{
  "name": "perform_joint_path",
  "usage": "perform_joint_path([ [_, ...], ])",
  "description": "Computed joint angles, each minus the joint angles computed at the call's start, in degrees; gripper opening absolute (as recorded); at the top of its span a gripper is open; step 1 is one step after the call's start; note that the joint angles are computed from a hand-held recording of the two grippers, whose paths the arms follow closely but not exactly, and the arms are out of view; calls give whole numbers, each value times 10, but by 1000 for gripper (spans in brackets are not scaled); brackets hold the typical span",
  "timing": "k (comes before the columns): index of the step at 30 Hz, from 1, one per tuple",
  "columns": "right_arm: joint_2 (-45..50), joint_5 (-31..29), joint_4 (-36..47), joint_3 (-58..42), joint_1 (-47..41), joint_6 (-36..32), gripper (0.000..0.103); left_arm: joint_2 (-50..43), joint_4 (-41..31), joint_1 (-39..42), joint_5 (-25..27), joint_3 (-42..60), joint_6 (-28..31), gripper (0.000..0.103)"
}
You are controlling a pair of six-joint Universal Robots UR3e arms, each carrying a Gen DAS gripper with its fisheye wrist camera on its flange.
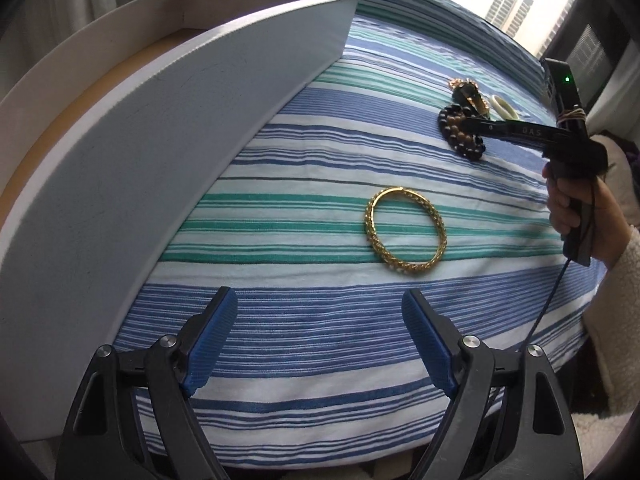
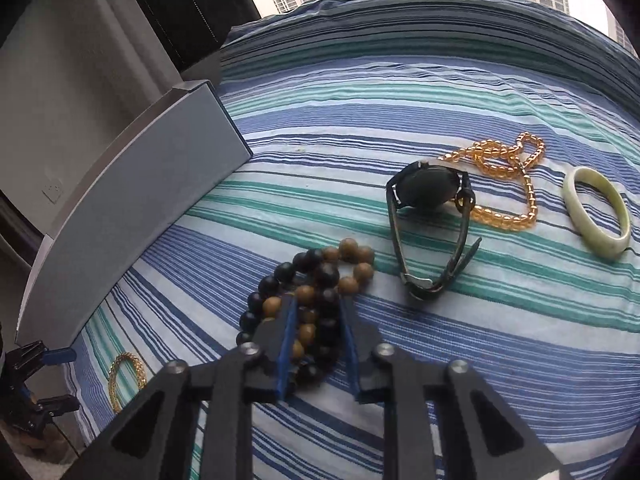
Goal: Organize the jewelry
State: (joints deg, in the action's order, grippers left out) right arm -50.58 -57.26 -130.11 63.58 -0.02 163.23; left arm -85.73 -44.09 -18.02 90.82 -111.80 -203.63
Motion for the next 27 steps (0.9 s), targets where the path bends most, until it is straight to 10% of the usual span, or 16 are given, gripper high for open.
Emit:
perform_joint_path([
  [20, -369, 138, 9, 394, -107, -21, 13, -105, 11, -40, -18, 92, 65, 85],
  [27, -445, 106, 28, 454, -103, -21, 13, -225, -64, -98, 79, 242, 48, 86],
])
